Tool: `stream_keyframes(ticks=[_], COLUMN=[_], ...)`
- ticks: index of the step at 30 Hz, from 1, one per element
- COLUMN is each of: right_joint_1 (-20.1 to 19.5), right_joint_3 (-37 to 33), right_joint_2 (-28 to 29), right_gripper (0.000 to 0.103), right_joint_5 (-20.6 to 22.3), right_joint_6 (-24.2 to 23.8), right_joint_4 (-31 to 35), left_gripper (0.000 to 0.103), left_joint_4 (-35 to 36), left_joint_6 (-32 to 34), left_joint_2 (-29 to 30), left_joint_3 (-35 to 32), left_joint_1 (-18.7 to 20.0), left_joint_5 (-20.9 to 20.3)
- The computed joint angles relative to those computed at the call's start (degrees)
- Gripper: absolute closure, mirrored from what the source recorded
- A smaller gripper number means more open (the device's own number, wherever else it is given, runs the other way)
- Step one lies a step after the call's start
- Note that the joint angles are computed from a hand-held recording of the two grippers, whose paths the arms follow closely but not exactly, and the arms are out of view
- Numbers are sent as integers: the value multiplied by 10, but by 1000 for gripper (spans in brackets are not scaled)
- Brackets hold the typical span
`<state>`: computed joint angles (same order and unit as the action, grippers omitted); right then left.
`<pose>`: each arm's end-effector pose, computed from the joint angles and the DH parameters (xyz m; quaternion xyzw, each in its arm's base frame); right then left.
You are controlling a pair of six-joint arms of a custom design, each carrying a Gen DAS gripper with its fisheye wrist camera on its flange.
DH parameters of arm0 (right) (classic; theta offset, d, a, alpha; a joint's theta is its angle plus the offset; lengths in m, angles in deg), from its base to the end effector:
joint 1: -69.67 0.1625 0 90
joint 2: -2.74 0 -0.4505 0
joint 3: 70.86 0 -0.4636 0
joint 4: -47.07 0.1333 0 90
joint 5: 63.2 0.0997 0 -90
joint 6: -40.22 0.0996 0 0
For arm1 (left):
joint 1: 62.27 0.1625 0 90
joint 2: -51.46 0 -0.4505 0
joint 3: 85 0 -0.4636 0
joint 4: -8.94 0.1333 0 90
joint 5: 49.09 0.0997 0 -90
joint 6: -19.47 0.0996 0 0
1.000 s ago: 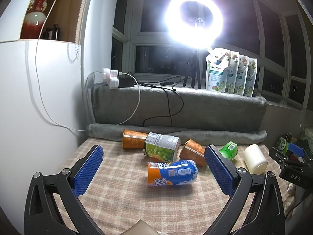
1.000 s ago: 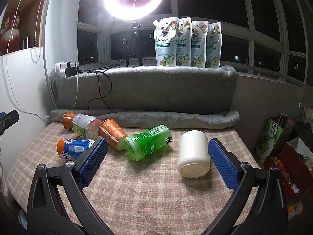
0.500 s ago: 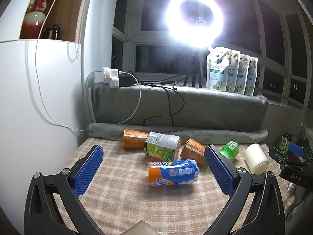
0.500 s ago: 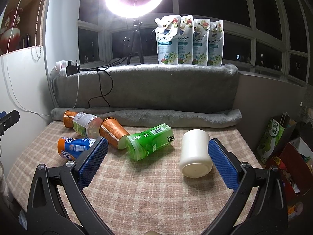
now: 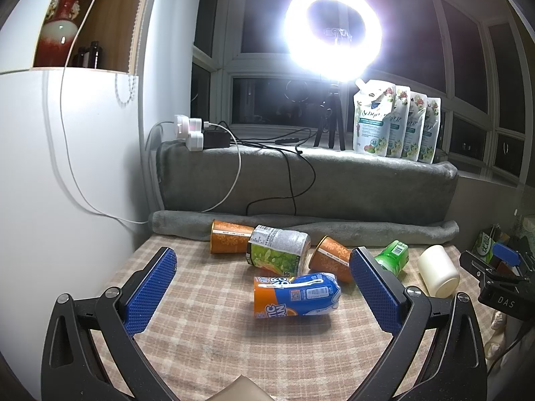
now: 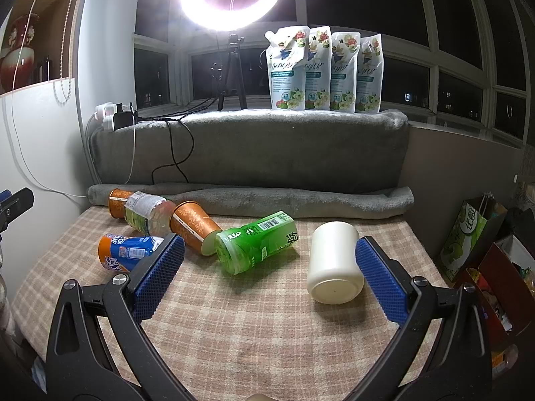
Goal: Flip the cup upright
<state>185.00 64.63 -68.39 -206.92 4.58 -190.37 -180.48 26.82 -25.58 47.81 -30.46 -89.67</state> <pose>0.2262 -0.3541 0.2627 0.0806 -0.7274 0.5588 0.3900 -0.2966 -0.4299 0.2402 0.3258 0.7932 -0.4716 0.2055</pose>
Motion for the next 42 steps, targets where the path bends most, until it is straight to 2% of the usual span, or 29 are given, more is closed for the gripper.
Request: stream_keyframes(ticks=[19, 23, 34, 42], right_joint_1=[1, -9, -31, -60], right_joint_3=[-1, -6, -27, -70], right_joint_2=[-7, 7, -10, -18], right_gripper=[0, 0, 0, 0], right_joint_5=[-1, 16, 59, 105], right_joint_6=[1, 6, 1, 0], right_joint_4=[15, 27, 158, 337], left_gripper=[1, 1, 1, 1], left_joint_4=[0, 1, 25, 100], left_joint_6=[2, 2, -13, -52], left_joint_2=[2, 6, 6, -15], left_joint_3=[-3, -5, -7, -4], left_joint_1=[5, 10, 28, 54], left_joint_5=[-2, -3, -1, -8])
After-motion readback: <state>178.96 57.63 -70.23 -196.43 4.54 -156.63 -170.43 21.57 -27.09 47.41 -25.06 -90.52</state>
